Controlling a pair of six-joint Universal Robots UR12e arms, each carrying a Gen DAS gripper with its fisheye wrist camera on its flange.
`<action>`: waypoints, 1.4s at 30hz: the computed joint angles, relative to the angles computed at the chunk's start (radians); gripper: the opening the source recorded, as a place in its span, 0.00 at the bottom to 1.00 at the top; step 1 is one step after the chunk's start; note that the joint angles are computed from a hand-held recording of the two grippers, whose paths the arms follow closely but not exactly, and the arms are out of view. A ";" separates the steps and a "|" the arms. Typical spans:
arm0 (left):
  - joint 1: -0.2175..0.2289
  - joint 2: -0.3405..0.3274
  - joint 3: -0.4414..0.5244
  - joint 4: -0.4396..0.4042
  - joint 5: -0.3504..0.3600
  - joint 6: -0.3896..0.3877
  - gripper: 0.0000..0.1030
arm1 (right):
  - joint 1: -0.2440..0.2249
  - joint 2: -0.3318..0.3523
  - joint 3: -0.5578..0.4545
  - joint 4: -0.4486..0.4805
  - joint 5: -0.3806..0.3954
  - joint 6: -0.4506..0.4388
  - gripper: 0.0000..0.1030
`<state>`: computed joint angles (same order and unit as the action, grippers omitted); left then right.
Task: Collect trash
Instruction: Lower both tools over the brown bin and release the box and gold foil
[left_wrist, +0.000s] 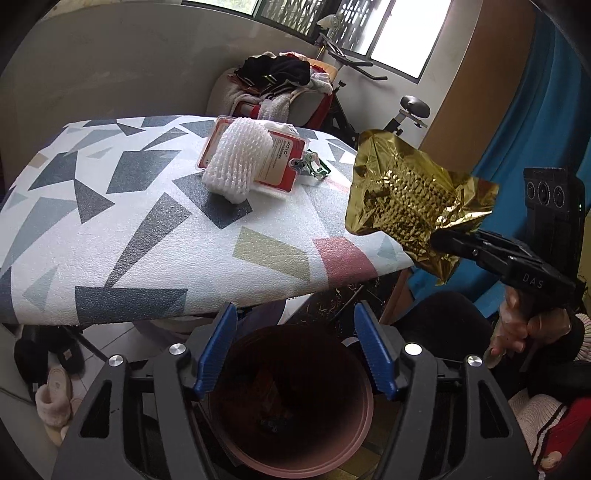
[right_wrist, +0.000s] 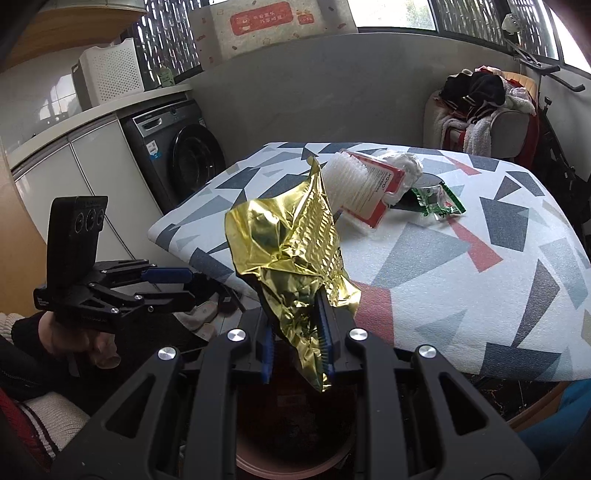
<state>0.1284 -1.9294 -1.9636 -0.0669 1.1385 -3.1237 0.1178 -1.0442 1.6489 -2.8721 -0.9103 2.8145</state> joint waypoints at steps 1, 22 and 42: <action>0.002 0.003 -0.004 0.011 0.005 -0.010 0.72 | 0.001 -0.001 0.001 0.021 0.000 -0.011 0.22; 0.017 0.011 -0.033 0.070 0.014 -0.066 0.87 | 0.006 -0.034 0.001 0.415 0.058 -0.231 0.23; 0.003 0.001 -0.032 0.065 0.055 -0.073 0.88 | 0.043 0.038 -0.080 0.555 -0.133 -0.113 0.31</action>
<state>0.1318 -1.9283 -1.9957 -0.0019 1.1932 -3.1965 0.1608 -1.0060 1.5690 -2.3174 -1.0435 2.7019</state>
